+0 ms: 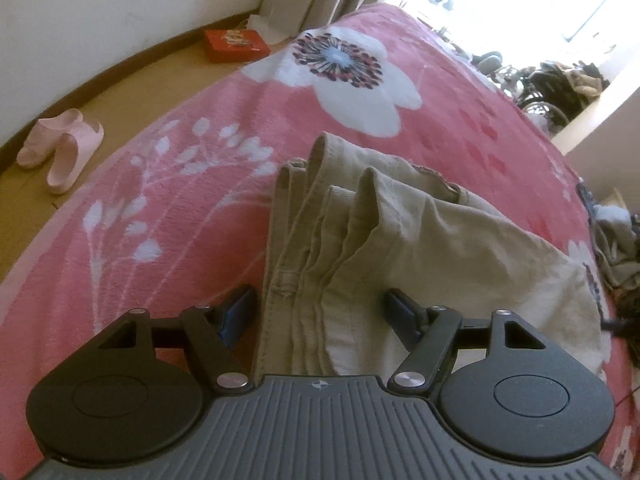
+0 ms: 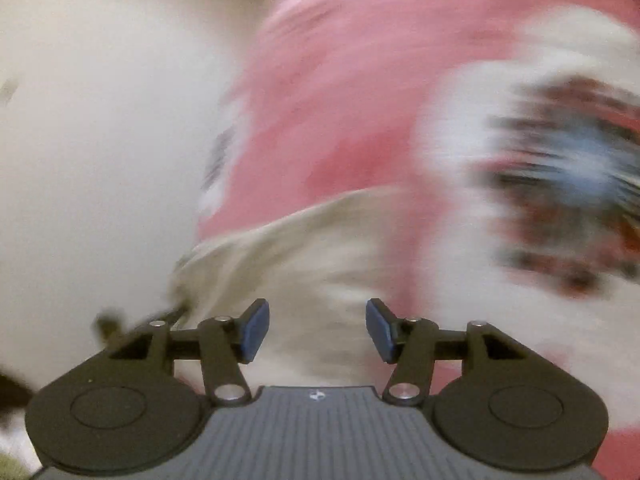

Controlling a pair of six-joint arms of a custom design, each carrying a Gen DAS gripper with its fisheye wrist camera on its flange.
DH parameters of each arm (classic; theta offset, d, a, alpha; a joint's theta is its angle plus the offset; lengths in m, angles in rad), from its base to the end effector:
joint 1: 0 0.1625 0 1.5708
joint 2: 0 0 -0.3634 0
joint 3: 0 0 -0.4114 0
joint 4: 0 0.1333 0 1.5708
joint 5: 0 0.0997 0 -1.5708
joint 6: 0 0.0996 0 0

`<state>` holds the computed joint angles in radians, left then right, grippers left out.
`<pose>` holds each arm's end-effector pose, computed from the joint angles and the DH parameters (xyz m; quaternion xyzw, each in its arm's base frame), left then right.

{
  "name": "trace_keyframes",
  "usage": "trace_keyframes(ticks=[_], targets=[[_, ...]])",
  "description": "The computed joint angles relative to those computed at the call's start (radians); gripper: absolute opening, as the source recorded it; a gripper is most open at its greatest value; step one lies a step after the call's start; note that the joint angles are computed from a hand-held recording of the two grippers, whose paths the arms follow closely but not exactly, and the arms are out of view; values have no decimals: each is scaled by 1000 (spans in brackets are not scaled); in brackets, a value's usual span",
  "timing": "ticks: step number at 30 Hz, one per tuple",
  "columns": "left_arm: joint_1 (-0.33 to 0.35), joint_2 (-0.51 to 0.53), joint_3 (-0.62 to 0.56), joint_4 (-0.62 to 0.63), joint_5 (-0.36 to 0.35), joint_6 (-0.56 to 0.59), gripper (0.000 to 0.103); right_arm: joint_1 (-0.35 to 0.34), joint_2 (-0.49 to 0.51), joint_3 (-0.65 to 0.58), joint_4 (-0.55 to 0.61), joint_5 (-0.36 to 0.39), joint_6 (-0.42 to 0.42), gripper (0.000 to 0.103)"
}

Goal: Fold clothes

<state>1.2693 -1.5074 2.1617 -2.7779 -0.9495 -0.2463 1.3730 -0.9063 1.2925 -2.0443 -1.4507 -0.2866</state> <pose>0.0411 -0.5121 0.2582 -0.0581 0.9179 -0.3297 0.2128 0.0023 -0.7278 0.2038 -0.0469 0.9961 -0.0567 0.0478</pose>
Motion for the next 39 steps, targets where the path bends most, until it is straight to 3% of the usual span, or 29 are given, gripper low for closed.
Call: trace_keyframes(ticks=[2,5,8,13,15,17,20,24,31,34,37,39], targets=[[4,0,6,-18,-8,3,70,-32,-9,21,-13,-33,21,56],[0,4,14,-39,1,0,69,-72,-1,40,3,58,6,56],[-6,14,17,-56,17,1,68,-72,54,-18,87,119,-42,53],[-12,36,29,-120,43,14,67,-66,149,-86,165,173,-49,28],[-16,43,32,-140,53,2,65,-59,160,-81,156,168,-44,13],[-24,49,31,-145,65,-10,62,-55,140,-52,126,170,-61,11],[-30,57,26,-148,62,-20,60,-72,90,-5,98,238,-92,9],[-29,107,-12,-166,-11,-45,55,-93,42,16,79,286,-91,8],[-18,348,-182,-192,-260,40,52,-167,-127,77,29,260,-107,9],[-45,446,-249,-209,-238,91,65,-222,-183,76,23,219,-12,16],[-74,427,-270,-122,-187,83,66,-264,-241,143,-16,192,81,34],[-97,382,-269,-38,-148,67,66,-295,-326,242,-89,231,54,43]])
